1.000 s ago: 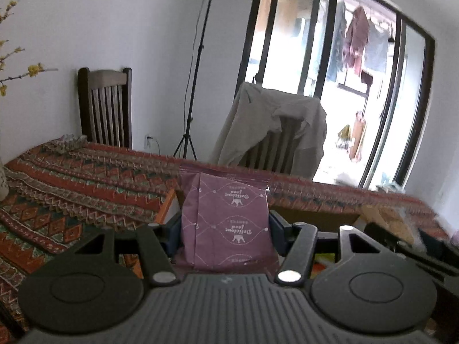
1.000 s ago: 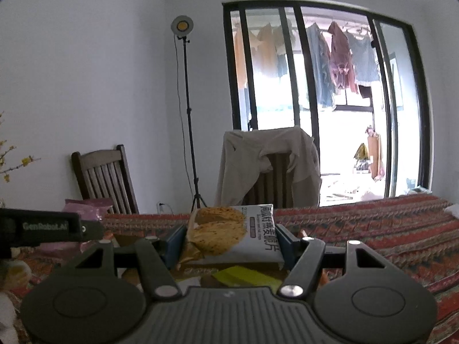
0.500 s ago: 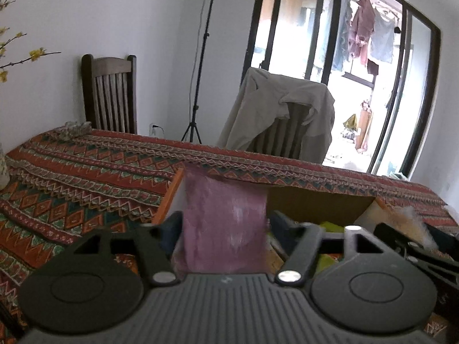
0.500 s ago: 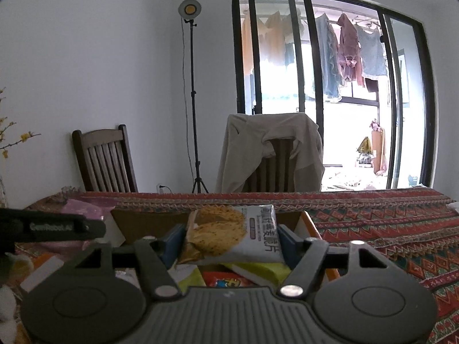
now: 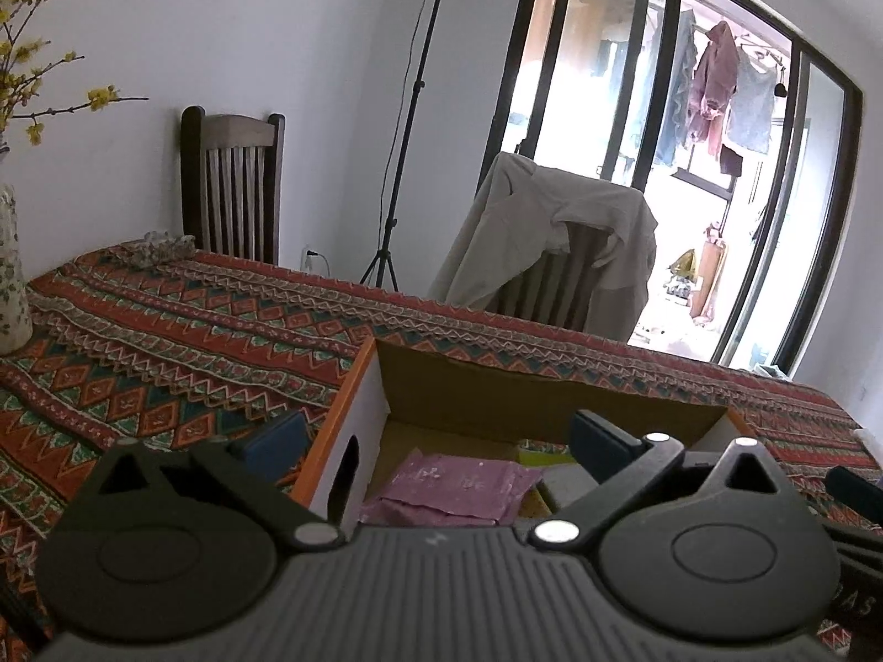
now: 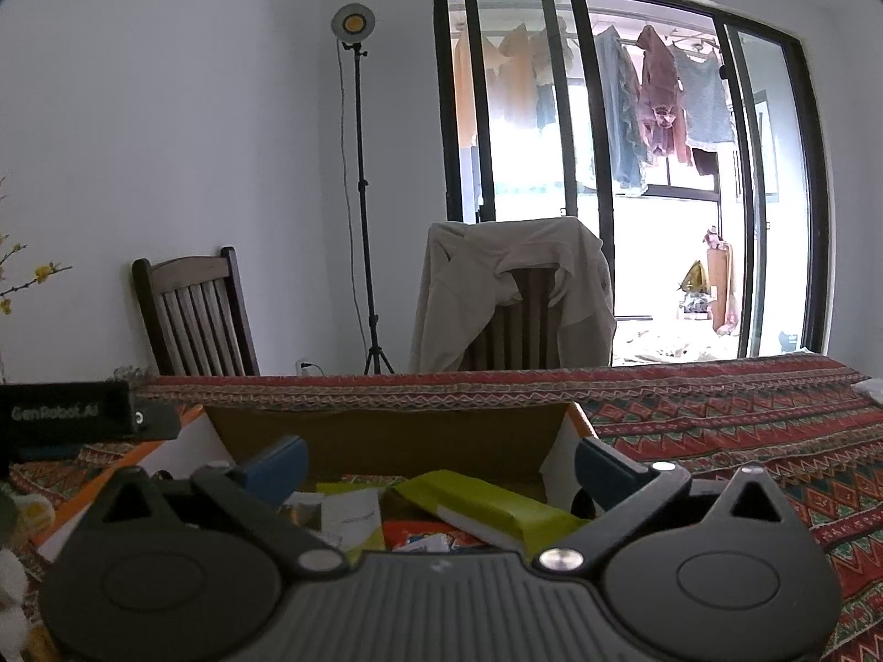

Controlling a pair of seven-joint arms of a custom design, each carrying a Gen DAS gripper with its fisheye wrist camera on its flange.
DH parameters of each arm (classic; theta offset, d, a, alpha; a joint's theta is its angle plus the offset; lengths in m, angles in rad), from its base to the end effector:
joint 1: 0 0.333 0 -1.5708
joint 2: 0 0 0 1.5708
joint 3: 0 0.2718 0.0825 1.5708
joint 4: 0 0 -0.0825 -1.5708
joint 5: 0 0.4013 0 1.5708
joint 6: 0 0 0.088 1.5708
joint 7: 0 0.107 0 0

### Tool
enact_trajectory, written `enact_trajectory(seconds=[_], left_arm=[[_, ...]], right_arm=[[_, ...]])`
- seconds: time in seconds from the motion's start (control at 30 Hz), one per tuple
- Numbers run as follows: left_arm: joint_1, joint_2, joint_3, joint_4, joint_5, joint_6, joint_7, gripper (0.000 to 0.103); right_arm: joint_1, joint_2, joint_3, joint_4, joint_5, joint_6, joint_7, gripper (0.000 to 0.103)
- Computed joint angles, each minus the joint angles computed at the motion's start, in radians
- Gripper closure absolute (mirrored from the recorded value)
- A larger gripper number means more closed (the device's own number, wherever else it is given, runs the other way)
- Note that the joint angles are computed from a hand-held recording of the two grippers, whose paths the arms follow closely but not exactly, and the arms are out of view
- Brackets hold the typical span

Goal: Organize snacks
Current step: 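Open both grippers to drop the packets into the box, then withdraw both grippers from the box toward the remaining snacks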

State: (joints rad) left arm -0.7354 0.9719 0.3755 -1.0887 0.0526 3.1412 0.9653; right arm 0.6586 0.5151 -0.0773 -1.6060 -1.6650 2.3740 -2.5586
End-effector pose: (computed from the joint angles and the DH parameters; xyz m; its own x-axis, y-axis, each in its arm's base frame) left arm 0.6893 -0.4049 0.3540 -0.2701 -0.9436 0.1915 -0.4588 -0.0487 -0.8872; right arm 0.5951 0.3858 0.3193 -0.2591 -0.9615 -0.0920 -0.2615 0.1615 -0.9516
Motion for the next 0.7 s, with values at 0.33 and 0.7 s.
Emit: enact_trajectory(seconds=[0.33,0.7], left_arm=[[-0.031,-0.051,0.017,-0.07,-0.035,0.035,0.031,0.0],[-0.122,-0.187,0.074,-0.293,-0.13,0.11,0.125,0.0]], right_arm=[[0.002,-0.014,0.002,0.0,0.024,-0.011,-0.035,0.0],[0.01,-0.077,0.035,-0.05,0.056,-0.054,-0.086,0.0]])
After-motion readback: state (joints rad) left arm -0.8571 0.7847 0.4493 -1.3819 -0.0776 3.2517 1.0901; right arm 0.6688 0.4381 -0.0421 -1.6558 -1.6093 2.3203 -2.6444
